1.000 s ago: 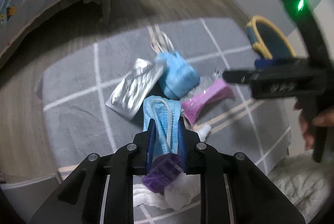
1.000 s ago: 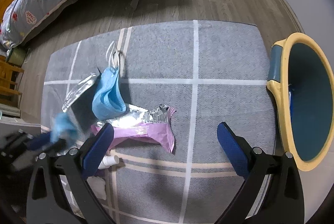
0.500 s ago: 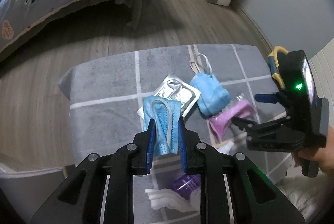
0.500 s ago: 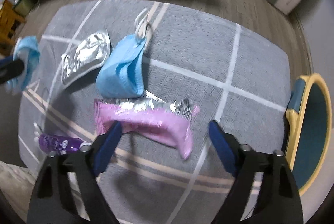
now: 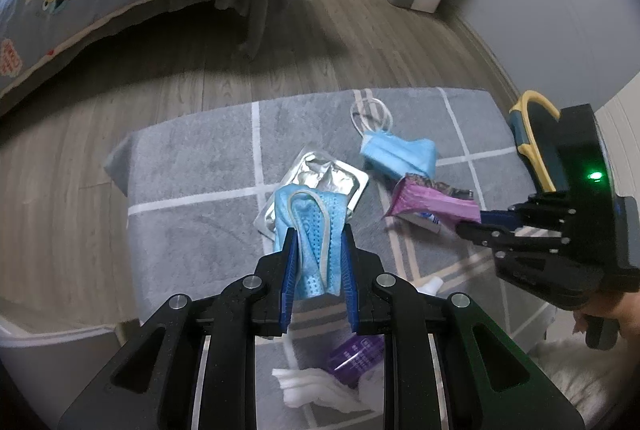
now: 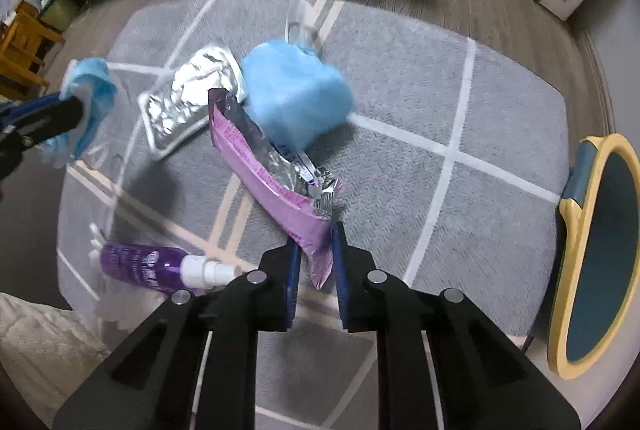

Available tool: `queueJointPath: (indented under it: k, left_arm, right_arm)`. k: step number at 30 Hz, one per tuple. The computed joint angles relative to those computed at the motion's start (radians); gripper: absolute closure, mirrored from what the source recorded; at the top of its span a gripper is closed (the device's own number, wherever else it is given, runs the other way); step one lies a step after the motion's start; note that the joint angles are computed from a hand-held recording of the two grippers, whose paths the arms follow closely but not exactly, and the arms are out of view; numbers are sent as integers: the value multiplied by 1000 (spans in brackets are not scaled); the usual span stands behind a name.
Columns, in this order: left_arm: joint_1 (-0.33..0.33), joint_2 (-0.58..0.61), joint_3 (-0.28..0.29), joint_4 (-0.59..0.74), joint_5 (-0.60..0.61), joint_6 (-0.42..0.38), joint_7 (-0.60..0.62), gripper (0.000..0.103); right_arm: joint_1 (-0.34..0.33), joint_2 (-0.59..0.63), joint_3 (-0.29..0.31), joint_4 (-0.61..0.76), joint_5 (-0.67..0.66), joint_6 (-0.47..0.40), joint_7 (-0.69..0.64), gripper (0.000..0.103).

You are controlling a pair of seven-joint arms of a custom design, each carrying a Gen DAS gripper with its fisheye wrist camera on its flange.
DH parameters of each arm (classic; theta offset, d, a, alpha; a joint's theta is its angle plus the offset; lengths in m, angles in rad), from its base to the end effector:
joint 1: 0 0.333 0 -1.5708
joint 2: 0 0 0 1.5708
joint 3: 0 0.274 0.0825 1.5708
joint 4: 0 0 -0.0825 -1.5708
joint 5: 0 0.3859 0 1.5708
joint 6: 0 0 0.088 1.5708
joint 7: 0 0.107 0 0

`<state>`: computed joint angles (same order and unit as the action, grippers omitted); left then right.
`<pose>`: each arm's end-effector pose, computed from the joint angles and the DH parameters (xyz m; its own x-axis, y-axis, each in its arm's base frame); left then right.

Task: Collect trash
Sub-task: 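Lift the mask and pink wrapper and carry both over the teal bin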

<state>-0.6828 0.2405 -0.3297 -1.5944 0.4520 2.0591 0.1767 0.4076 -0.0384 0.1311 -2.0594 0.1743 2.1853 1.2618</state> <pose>0.3780 -0.5282 0.4846 0.2023 -0.9694 0.1390 -0.8919 -0.2410 -0.3828 0.4771 0.2930 0.4254 0.6919 -0.7155 -0.0966 -0.7181 -0.6682 -0.1945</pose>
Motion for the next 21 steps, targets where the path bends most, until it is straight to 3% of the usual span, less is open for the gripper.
queueJointPath:
  k: [12, 21]
  left_arm:
    - [-58, 54, 20, 137, 146, -45, -30, 81]
    - [-149, 237, 69, 425, 191, -128, 60, 81]
  right_arm:
    - [-55, -92, -55, 0, 133, 27, -20, 88]
    - [-107, -90, -86, 38, 188, 25, -29, 88]
